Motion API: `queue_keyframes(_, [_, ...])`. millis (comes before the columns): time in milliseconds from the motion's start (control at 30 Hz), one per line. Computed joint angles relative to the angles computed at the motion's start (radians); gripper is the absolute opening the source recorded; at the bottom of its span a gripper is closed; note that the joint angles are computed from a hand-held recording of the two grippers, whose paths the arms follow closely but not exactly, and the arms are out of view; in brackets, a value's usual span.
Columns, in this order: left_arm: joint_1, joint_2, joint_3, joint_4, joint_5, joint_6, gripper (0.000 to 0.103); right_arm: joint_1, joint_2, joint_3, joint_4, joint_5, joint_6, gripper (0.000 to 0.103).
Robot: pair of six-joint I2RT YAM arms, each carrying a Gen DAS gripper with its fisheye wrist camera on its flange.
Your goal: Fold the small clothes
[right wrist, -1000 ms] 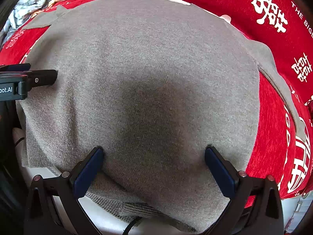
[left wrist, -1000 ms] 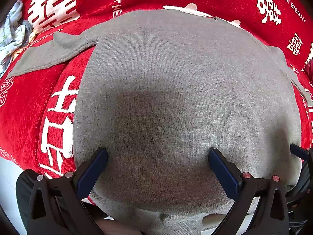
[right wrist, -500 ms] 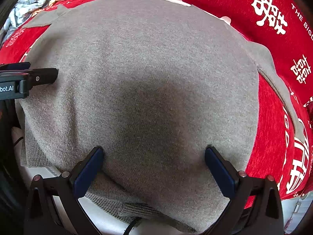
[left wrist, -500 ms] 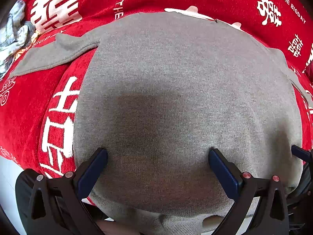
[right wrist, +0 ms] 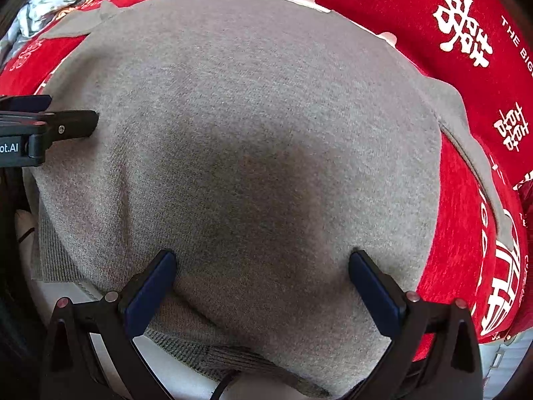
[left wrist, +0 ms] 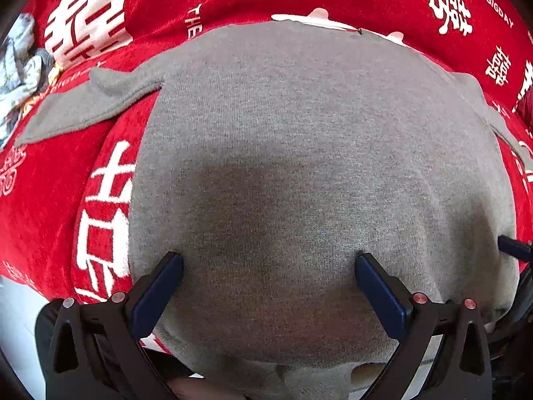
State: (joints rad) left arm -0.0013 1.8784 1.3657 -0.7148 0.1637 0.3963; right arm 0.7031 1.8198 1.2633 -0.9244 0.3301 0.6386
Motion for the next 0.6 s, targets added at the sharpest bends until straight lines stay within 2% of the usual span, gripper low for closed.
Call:
queue_keyframes(100, [-0.023, -0.05, -0.034, 0.045, -0.053, 0.007, 0.103, -0.016, -0.022, 0.008, -0.01, 0.0, -0.022, 0.103])
queue_keyframes(200, [-0.036, -0.085, -0.032, 0.045, -0.049, 0.01, 0.103, -0.047, -0.116, -0.018, 0.022, 0.042, -0.022, 0.103])
queue_keyframes(300, [-0.046, -0.096, 0.009, 0.014, -0.02, -0.025, 0.103, -0.094, -0.248, -0.064, 0.073, 0.134, 0.005, 0.103])
queue_keyframes(433, [-0.094, -0.061, 0.117, -0.051, -0.002, -0.079, 0.103, -0.203, -0.427, -0.133, 0.133, 0.189, 0.033, 0.103])
queue_keyframes(533, [-0.154, -0.026, 0.193, -0.081, -0.017, -0.098, 0.103, -0.339, -0.56, -0.202, 0.189, 0.14, 0.045, 0.103])
queue_keyframes(600, [-0.201, 0.02, 0.271, -0.12, -0.032, -0.11, 0.103, -0.487, -0.637, -0.257, 0.23, 0.051, 0.038, 0.103])
